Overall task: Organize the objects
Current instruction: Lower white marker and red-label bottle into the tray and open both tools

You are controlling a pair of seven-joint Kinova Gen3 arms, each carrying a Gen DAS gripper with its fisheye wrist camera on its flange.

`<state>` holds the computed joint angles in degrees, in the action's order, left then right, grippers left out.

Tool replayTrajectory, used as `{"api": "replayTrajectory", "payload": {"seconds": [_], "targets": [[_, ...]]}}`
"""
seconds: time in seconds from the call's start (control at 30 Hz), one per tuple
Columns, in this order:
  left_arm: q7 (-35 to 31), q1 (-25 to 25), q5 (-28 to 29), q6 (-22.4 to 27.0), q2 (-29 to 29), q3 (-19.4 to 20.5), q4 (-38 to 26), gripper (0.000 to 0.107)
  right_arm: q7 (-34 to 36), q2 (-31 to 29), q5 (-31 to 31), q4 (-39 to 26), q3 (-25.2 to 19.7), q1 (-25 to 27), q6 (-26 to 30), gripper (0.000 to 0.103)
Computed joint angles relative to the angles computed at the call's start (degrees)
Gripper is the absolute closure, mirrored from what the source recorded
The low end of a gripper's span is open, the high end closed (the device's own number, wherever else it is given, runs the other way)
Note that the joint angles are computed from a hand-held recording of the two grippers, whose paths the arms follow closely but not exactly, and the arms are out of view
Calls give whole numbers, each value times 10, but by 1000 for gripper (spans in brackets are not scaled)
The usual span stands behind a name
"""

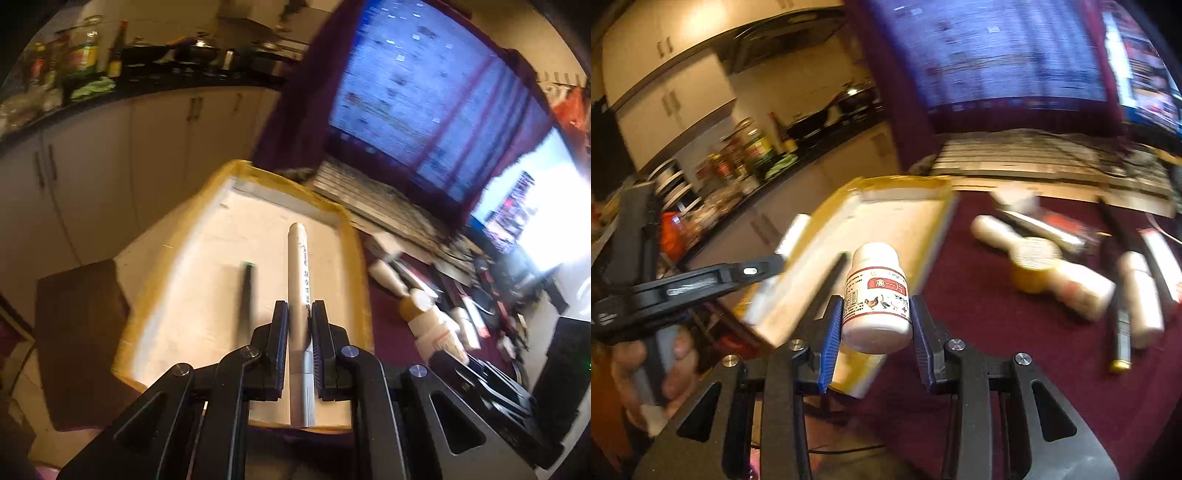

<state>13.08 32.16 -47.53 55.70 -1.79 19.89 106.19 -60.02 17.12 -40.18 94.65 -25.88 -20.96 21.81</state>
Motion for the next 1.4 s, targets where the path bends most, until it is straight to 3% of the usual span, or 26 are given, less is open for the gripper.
{"api": "replayTrajectory", "payload": {"seconds": [0.1, 0.3, 0.4, 0.53, 0.6, 0.73, 0.83, 0.97, 1.03, 1.13, 1.2, 1.37, 1.4], "targets": [[-10, -17, 30, -7, -12, -15, 16, 97, -13, 19, 22, -25, 6, -29, 21, 69], [-17, -43, 50, -29, -22, -12, 43, 97, -141, 58, 149, -94, 78, -140, 69, 69], [-26, -53, 59, -37, -24, -13, 50, 97, -191, 77, 202, -117, 80, -155, 74, 69], [-35, -64, 69, -44, -20, -15, 52, 97, -281, 63, 294, -107, 164, -240, 47, 69], [-42, -66, 76, -49, -19, -17, 55, 97, -300, 62, 321, -107, 161, -243, 50, 69], [-52, -64, 80, -37, -10, -16, 51, 97, -280, 70, 349, -114, 108, -218, 63, 69], [-49, -55, 73, -24, -4, -15, 47, 97, -326, 66, 398, -113, 136, -250, 56, 69], [-61, -47, 76, -15, 5, -22, 39, 97, -394, 63, 479, -121, 205, -322, 72, 69], [-67, -46, 82, -18, 5, -27, 38, 97, -402, 66, 479, -120, 194, -309, 70, 69], [-74, -43, 85, -15, 8, -30, 34, 97, -360, 70, 438, -124, 130, -247, 76, 69], [-77, -40, 87, -10, 11, -30, 31, 97, -342, 68, 421, -115, 114, -228, 65, 69], [-55, -24, 63, 4, 14, -24, 31, 95, -257, 58, 305, -69, 4, -100, 12, 67], [-41, -20, 52, 2, 10, -22, 37, 93, -237, 55, 282, -56, -19, -74, -6, 59]]}}
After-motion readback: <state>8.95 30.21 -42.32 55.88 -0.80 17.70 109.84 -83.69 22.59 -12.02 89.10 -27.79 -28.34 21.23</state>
